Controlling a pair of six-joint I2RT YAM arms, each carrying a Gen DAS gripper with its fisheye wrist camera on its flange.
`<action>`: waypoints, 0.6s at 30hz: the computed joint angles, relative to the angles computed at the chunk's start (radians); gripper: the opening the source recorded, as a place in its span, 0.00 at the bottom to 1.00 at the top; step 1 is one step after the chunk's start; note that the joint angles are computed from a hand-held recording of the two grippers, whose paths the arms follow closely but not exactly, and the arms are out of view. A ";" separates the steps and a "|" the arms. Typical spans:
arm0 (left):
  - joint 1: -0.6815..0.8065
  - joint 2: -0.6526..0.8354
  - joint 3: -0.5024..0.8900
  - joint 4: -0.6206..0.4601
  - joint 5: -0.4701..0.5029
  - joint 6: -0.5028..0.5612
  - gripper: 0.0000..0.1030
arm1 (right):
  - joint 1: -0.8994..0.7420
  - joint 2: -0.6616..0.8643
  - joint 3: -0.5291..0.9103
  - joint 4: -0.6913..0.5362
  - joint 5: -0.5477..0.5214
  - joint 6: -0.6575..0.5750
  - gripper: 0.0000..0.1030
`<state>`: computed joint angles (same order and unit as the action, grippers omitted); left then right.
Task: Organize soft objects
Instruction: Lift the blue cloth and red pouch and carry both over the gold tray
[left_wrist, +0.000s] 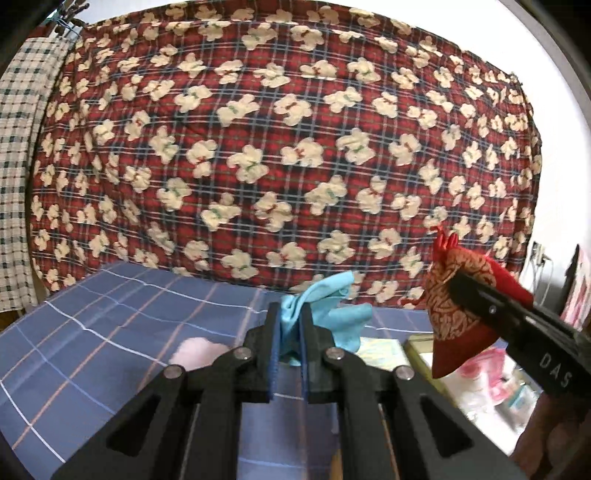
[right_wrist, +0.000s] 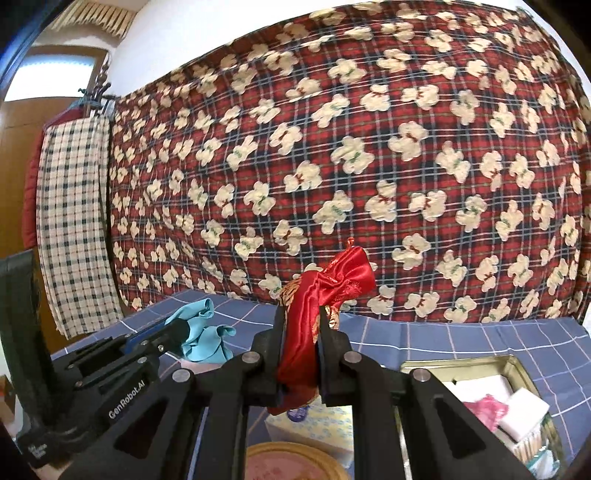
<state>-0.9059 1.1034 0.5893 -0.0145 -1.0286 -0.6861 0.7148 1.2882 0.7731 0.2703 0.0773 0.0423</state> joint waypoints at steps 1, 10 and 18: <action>-0.010 0.008 0.016 -0.001 0.004 0.002 0.06 | -0.011 -0.016 -0.009 -0.002 -0.006 0.001 0.14; -0.106 0.138 0.170 0.016 0.043 0.033 0.06 | -0.195 -0.203 -0.113 -0.063 -0.137 0.004 0.14; -0.182 0.286 0.306 0.048 0.089 0.068 0.06 | -0.413 -0.337 -0.184 -0.130 -0.299 -0.005 0.14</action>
